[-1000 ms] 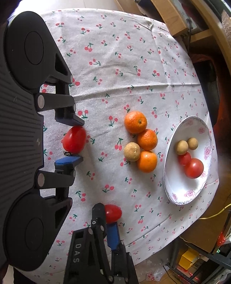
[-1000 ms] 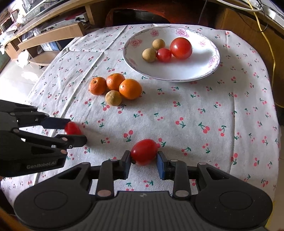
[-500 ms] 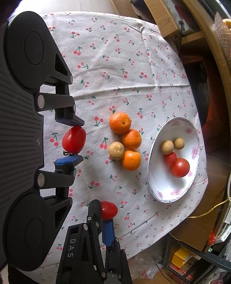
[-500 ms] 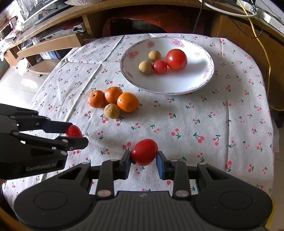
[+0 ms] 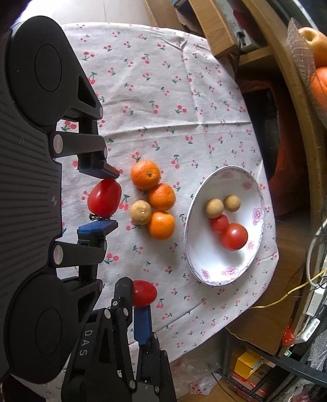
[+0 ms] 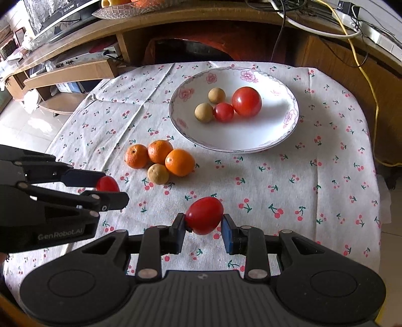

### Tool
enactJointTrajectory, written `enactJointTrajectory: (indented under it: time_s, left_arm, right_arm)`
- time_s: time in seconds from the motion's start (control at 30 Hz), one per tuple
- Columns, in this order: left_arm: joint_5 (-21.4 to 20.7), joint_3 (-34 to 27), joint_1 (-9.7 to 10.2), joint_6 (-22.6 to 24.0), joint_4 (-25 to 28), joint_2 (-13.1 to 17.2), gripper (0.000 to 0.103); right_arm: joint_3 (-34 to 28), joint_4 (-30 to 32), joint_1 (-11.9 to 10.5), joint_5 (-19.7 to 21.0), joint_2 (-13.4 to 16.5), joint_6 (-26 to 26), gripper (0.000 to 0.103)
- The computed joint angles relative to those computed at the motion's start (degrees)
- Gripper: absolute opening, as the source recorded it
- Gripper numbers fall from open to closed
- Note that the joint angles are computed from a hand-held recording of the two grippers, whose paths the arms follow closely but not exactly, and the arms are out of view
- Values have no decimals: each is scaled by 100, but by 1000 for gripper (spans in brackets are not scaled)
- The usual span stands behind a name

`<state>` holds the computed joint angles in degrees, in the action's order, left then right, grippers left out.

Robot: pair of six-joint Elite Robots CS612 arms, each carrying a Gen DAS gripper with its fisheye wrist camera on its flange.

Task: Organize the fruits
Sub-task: 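Carry both held red tomatoes up and over to the white bowl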

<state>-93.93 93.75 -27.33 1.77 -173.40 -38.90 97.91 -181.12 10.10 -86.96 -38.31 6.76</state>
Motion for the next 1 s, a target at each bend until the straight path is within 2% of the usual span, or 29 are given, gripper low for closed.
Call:
enactJointTrajectory:
  time_s: [0.43, 0.67, 0.8, 1.0]
  left_arm:
    - [22, -32, -24, 35, -100, -38, 44]
    - [-155, -156, -51, 76, -263, -19, 44]
    - [-184, -112, -29, 97, -200, -14, 44]
    - [-175, -226, 36, -182, 284, 106, 44]
  right_arm:
    - [-8, -136, 2, -41, -20, 44, 29]
    - [34, -312, -21, -67, -80, 139, 29]
    - [-20, -261, -46, -93, -56, 207, 29]
    - [-76, -103, -66, -85, 4, 188, 29]
